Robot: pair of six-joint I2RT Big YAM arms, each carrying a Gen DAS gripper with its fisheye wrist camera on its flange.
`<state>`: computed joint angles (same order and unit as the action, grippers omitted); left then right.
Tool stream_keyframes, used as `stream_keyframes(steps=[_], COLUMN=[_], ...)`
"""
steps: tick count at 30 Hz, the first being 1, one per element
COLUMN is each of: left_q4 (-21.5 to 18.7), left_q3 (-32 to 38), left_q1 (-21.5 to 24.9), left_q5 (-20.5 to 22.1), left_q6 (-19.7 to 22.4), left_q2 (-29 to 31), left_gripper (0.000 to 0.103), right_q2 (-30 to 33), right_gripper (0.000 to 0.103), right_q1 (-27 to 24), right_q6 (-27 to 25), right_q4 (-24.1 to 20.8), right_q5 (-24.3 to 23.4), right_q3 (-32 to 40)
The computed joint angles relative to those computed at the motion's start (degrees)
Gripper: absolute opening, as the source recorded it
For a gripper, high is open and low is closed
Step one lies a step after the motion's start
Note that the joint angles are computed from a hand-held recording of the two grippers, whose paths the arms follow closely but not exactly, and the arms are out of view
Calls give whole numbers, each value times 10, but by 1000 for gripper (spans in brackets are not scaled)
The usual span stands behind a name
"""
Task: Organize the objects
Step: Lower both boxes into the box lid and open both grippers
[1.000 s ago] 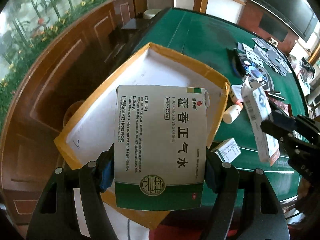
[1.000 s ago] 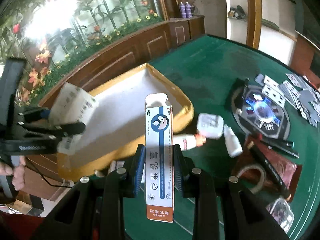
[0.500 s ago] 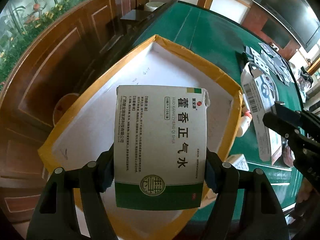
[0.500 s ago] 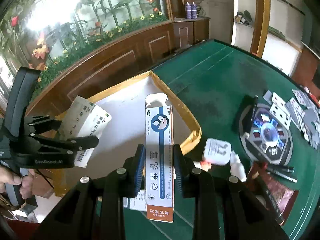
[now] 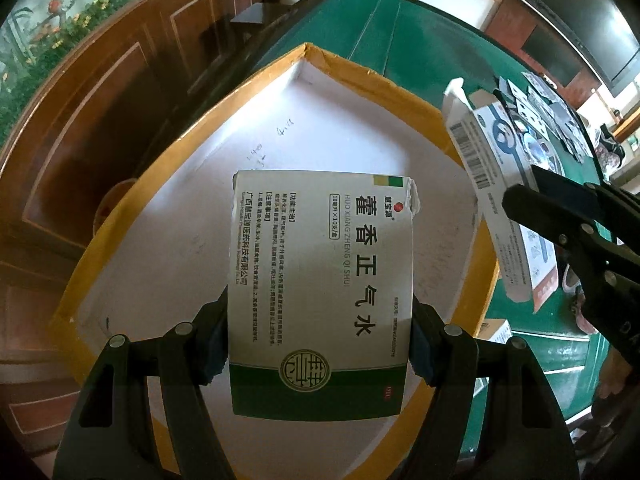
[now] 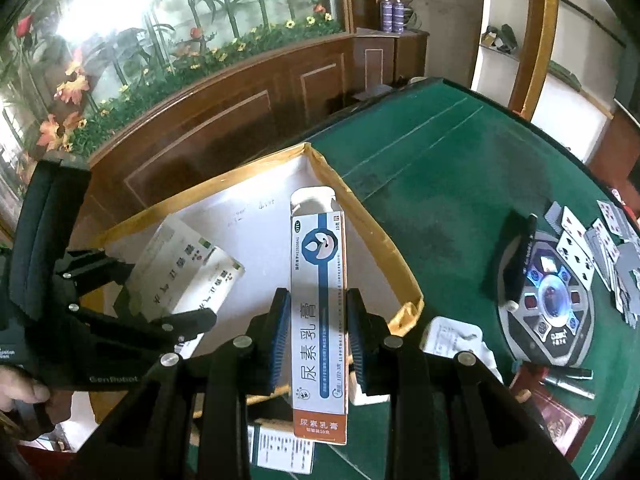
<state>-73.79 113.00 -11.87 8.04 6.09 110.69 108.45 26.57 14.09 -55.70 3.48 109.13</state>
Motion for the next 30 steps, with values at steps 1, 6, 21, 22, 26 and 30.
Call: stream_keyframes(steps=[1, 6, 21, 22, 26, 30], left_q4=[-2, -11, -28, -32, -37, -41], left_q3=[3, 12, 37, 41, 51, 54], left_q1=[0, 2, 3, 3, -2, -1], left_q5=[1, 10, 40, 47, 61, 53], left_q6=[0, 2, -3, -4, -4, -7], left_q2=[3, 15, 42, 45, 49, 48], left_gripper=[72, 72, 72, 72, 72, 72], right_q2=[7, 32, 122, 123, 120, 101], right_gripper=[27, 27, 13, 13, 13, 14], right_q1=[0, -3, -19, -19, -24, -27], right_q6=[-2, -12, -44, -45, -36, -25], right_q4=[-2, -10, -68, -71, -73, -56], right_q5=[-2, -13, -48, -44, -41, -98], right_q3=[7, 38, 139, 140, 131, 111])
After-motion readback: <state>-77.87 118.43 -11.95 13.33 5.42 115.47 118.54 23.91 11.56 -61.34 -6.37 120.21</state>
